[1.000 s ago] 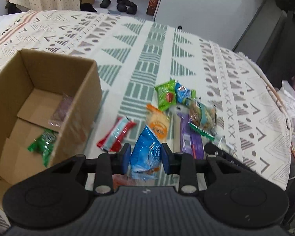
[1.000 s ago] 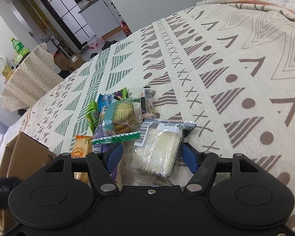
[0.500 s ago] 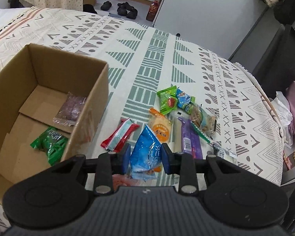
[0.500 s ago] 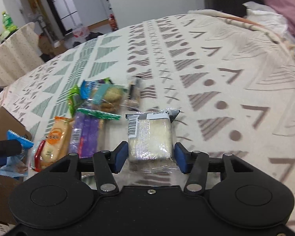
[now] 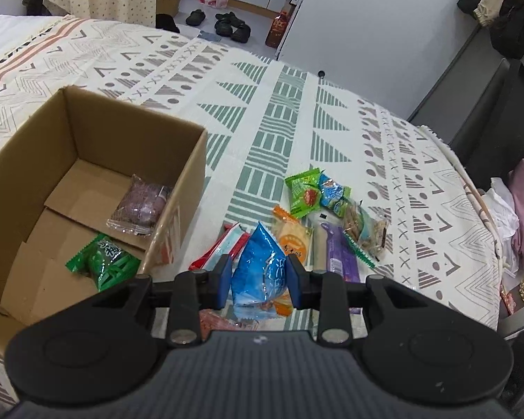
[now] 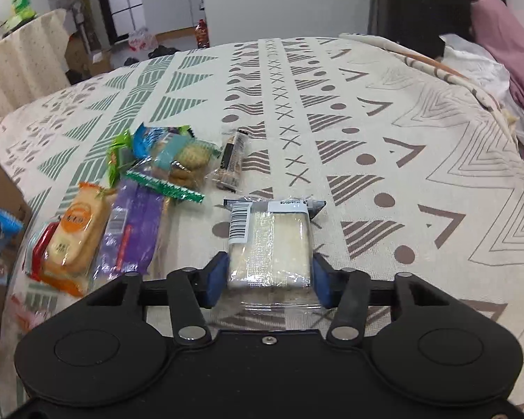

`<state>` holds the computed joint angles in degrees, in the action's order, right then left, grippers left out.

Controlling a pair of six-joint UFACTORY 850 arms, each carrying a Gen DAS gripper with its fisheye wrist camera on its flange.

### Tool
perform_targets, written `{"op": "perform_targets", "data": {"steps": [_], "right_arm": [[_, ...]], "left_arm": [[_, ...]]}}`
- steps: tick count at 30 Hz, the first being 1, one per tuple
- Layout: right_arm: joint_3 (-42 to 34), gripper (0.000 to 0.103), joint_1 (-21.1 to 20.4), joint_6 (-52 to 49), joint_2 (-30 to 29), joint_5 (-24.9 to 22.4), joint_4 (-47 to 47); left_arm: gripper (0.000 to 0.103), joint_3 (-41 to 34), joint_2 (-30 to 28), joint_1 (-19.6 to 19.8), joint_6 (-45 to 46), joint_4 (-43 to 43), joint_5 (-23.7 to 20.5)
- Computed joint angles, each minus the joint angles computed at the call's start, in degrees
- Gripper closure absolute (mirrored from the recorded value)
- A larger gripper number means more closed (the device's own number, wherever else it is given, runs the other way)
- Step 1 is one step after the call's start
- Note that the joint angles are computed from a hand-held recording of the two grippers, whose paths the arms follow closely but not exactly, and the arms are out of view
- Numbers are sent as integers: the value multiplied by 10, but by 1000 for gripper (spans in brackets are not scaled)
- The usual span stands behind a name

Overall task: Organize snacks
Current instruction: 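Carry both packs over the box and open both grippers to drop them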

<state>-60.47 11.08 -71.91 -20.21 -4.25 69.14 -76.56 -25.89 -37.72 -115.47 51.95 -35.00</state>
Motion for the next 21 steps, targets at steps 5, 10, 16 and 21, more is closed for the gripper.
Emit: {"op": "perform_targets", "data": {"steps": [5,10,16,21], "right_arm": [[24,56,-9,-14,33,-15,31],[46,57,-14,-53,74,-36,92],[76,57,-2,-68,130,-54,139],[85,57,15,-64,165,-57,146]], "left_arm": [[71,16,21,-10,-33,32,-6],[71,39,53,-19,-72,68,-21],[71,75,96,-28,-128,113,-38],[71,115,134,-32,-176,133,-44]]}}
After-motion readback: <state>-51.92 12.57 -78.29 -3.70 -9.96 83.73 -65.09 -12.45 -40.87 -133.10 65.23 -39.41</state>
